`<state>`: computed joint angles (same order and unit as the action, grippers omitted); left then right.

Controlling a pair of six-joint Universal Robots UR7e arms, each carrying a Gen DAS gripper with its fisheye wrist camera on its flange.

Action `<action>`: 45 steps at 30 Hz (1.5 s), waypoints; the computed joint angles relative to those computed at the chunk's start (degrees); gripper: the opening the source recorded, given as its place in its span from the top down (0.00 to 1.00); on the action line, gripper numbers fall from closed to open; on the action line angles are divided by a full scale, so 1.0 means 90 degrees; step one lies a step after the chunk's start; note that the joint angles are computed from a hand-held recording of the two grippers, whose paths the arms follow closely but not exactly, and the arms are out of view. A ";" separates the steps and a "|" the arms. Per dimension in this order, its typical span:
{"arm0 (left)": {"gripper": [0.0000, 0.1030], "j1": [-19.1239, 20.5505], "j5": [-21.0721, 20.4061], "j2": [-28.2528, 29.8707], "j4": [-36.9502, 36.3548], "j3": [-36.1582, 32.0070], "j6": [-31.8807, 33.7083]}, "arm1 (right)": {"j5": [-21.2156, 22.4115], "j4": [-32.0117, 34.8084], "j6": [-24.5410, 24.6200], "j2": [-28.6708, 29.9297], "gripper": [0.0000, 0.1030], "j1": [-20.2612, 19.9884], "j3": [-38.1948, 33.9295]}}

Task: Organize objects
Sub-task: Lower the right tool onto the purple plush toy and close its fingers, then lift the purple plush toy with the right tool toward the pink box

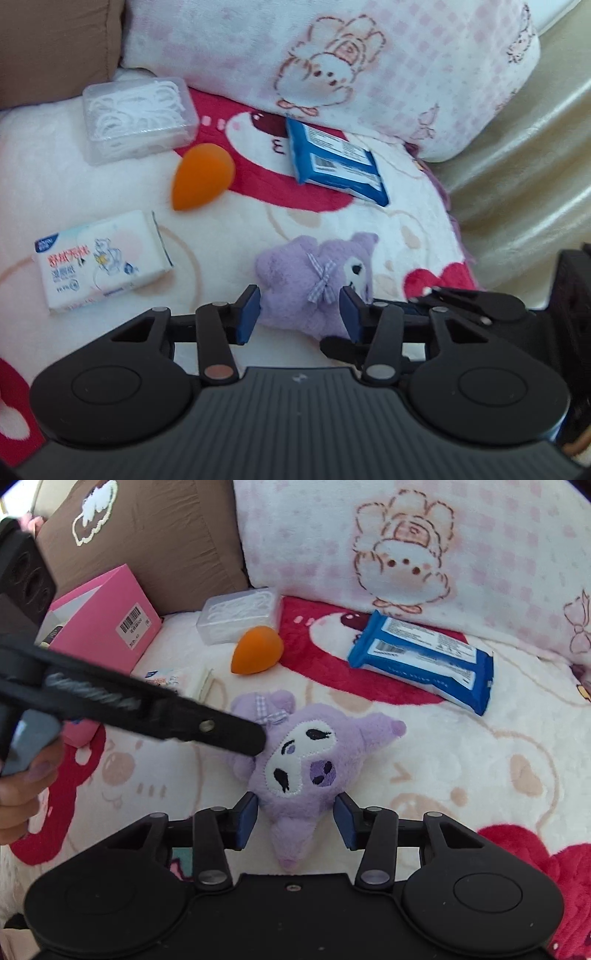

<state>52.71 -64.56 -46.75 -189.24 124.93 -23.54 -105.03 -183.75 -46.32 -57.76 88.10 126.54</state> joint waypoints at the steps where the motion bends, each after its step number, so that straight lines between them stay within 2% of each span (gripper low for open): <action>1: 0.56 -0.0028 0.0044 -0.0011 0.0039 -0.0002 0.0034 | 0.0019 0.0051 0.0036 -0.0011 0.48 -0.0020 -0.0022; 2: 0.56 -0.0060 0.0147 -0.0012 0.0096 -0.0016 0.0099 | 0.0023 -0.0030 0.0022 0.0010 0.48 -0.0030 -0.0015; 5: 0.57 -0.0214 0.1023 0.0143 0.0042 -0.0062 0.0152 | -0.0105 -0.0484 -0.0096 0.0190 0.39 -0.0006 0.0036; 7: 0.57 -0.0082 0.0937 0.0137 0.0132 -0.0124 -0.0003 | -0.0146 -0.0717 -0.0203 0.0275 0.38 -0.0008 0.0077; 8: 0.57 0.0043 0.0712 0.0112 0.0171 -0.0154 -0.0107 | -0.0127 -0.0769 -0.0203 0.0308 0.38 -0.0018 0.0074; 14: 0.58 0.0256 0.0129 0.0171 -0.0159 -0.0105 -0.0364 | 0.0180 -0.0816 0.0076 0.0357 0.38 -0.0146 0.0036; 17: 0.65 0.0429 -0.0404 0.0221 -0.0136 -0.0158 -0.0637 | 0.0326 -0.0842 0.0172 0.0341 0.38 -0.0203 0.0043; 21: 0.68 0.0348 -0.0268 0.0369 -0.0366 -0.0102 -0.0628 | 0.0274 -0.0828 0.0099 0.0357 0.46 -0.0193 0.0036; 25: 0.69 0.0236 -0.0110 0.0346 -0.0328 -0.0053 -0.0631 | 0.0229 -0.0934 -0.0051 0.0365 0.48 -0.0147 0.0082; 31: 0.69 -0.0083 0.0388 0.0280 -0.0183 0.0081 -0.0570 | 0.0180 -0.0927 -0.0083 0.0329 0.48 -0.0095 0.0150; 36: 0.69 -0.0423 0.0869 0.0095 0.0004 0.0320 -0.0503 | 0.0205 -0.0637 0.0001 0.0207 0.48 -0.0004 0.0210; 41: 0.69 -0.0651 0.1059 -0.0089 -0.0229 0.0645 -0.0610 | 0.0196 -0.0502 0.0143 0.0081 0.48 0.0132 0.0297; 45: 0.69 -0.0789 0.1092 -0.0283 -0.0062 0.0784 -0.0744 | 0.0153 -0.0472 0.0134 -0.0007 0.48 0.0221 0.0402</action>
